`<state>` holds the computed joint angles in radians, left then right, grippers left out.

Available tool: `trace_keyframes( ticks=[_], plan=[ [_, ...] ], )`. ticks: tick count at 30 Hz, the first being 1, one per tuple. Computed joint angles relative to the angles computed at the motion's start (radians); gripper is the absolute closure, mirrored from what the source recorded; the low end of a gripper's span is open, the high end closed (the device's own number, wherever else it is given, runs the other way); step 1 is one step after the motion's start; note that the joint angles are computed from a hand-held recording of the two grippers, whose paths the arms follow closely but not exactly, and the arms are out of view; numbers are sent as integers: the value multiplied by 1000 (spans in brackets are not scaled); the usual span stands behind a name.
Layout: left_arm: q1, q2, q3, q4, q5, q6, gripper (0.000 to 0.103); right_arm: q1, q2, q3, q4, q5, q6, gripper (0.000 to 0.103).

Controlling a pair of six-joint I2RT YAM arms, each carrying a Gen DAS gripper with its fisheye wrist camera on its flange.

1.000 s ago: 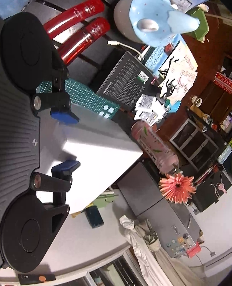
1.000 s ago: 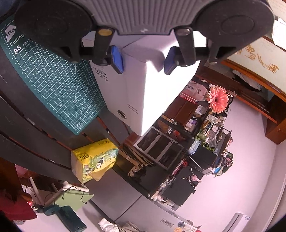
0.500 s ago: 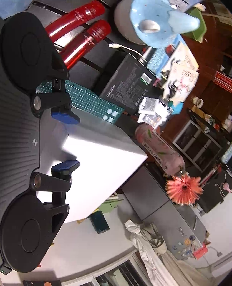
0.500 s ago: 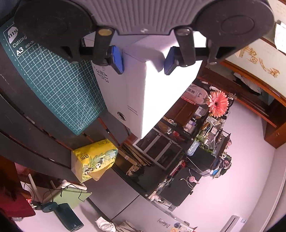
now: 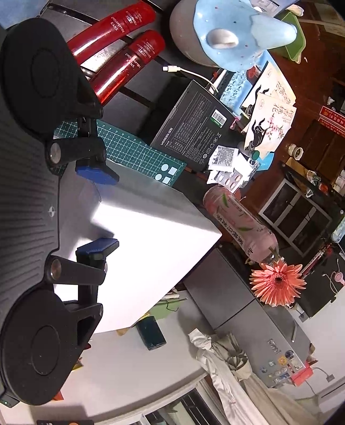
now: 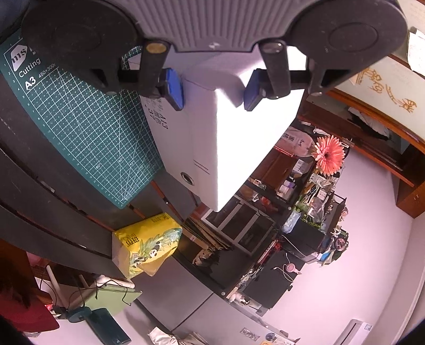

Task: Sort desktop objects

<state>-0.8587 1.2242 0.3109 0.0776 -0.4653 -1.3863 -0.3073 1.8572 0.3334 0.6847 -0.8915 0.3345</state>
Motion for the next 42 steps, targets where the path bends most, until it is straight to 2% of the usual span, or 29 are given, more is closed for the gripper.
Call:
trace_keyframes(
  ticks=[13,19,30,42],
  plan=[
    [5,9,-1,3,16,-8,54,12,51,27,-23,25,-6,54],
    [4,13,2,-3,14,-10,53,23,9,5,-35,36,-1,54],
    [-8,18,34,-59,-1,3,52,29,32,21,-29,31,18,53],
    [2,19,35,-61,8,14,51,10,42,38,-57,17,-3,53]
  ],
)
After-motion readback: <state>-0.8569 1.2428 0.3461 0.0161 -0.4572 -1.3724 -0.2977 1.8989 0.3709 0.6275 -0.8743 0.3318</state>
